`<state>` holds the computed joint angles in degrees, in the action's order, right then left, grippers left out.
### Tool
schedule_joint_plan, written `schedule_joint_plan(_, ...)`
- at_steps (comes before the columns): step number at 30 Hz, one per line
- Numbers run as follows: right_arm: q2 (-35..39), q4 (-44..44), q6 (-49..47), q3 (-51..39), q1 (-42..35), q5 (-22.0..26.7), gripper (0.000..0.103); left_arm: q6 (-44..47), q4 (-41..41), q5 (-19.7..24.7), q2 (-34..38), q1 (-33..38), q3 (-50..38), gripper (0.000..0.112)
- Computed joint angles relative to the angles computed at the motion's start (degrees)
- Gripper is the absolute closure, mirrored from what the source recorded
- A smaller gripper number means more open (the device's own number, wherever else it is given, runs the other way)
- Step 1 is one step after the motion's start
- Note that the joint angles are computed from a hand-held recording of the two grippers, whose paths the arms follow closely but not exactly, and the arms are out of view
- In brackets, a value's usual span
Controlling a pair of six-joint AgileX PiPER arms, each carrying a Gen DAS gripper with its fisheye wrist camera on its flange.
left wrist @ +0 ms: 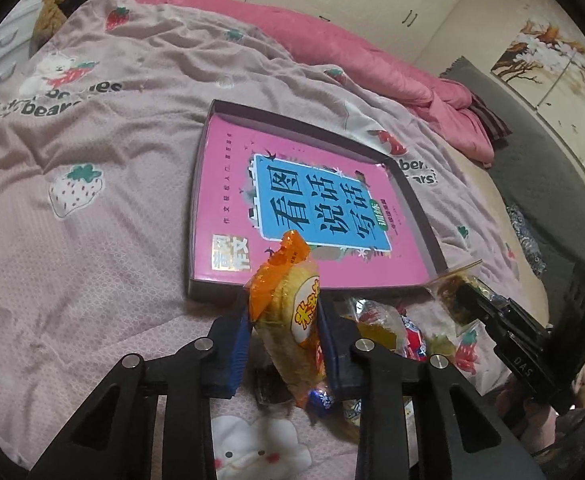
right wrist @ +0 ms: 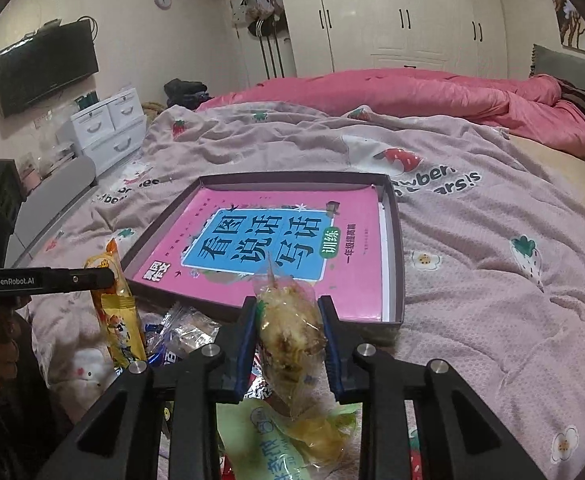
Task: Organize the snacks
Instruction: 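Lift the bread roll with the left tool while the right tool carries the cookie bag toward the tray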
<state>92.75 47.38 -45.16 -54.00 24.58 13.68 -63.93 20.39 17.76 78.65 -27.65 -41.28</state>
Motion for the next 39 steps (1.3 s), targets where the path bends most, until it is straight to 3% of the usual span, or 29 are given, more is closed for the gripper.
schedule_joint_plan(27,-2.26,13.81,-11.87,1.32,-1.56,-1.12,0.073,-2.49,3.62,2.76,-3.53,-1.03,-3.76,0.085)
schedule_joint_plan(33,-2.14,12.94,-11.08,0.88,-1.26,-1.45,0.073,1.32,-0.38,1.95,-3.88,0.81,-4.8,0.085)
schedule_joint_plan(39,-2.31,18.81,-16.45,0.78,-1.67,-1.85,0.073,-2.4,4.93,2.94,-3.54,1.06,-6.63,0.085)
